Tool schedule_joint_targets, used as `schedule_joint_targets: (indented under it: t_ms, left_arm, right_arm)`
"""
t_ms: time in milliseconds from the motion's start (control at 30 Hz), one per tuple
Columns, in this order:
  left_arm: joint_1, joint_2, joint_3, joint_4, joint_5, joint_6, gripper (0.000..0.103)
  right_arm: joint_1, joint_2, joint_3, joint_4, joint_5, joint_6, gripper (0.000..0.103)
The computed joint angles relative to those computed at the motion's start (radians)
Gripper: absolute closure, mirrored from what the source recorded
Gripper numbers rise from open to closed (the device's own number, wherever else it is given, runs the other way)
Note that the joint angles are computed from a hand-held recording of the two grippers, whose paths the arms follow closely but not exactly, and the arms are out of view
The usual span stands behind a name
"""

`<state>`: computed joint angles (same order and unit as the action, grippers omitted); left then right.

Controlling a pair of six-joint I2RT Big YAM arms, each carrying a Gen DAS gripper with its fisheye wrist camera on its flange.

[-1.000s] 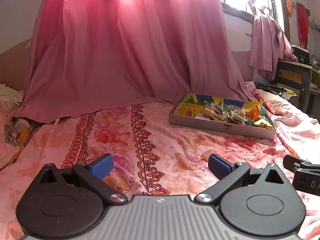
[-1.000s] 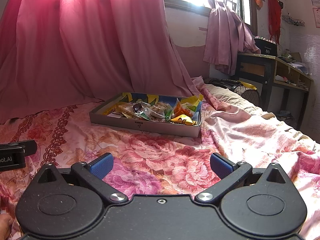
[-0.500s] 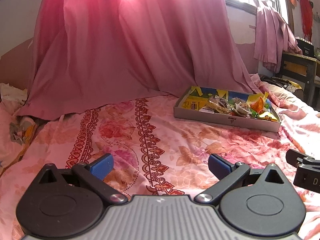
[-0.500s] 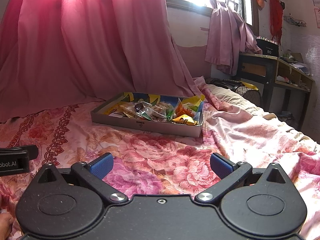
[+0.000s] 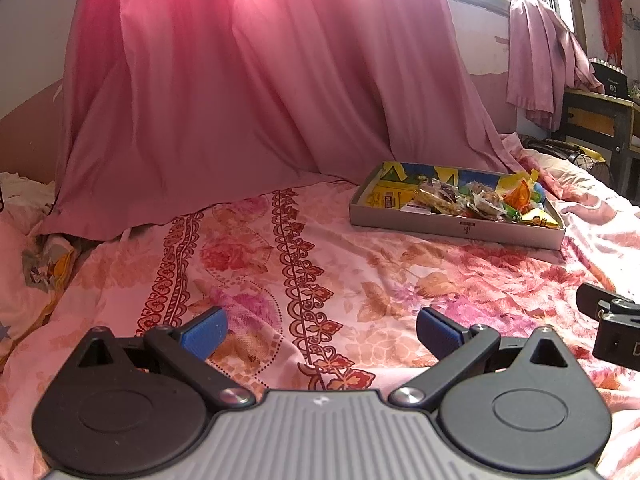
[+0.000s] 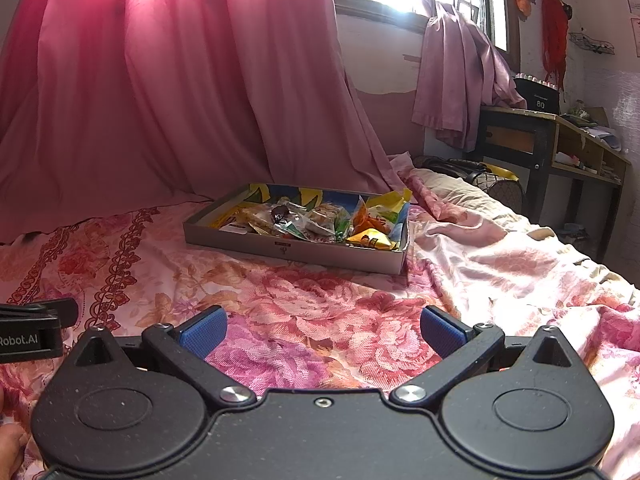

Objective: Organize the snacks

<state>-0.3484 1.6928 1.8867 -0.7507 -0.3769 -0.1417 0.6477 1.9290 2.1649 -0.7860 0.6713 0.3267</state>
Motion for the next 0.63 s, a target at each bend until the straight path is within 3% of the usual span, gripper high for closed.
schedule_joint_targets:
  t_ms: [633]
  left_arm:
    - [0.003, 0.003, 0.004, -0.012, 0.008, -0.001, 0.0]
  right_arm:
    - [0.0, 0.003, 0.005, -0.004, 0.001, 0.001, 0.001]
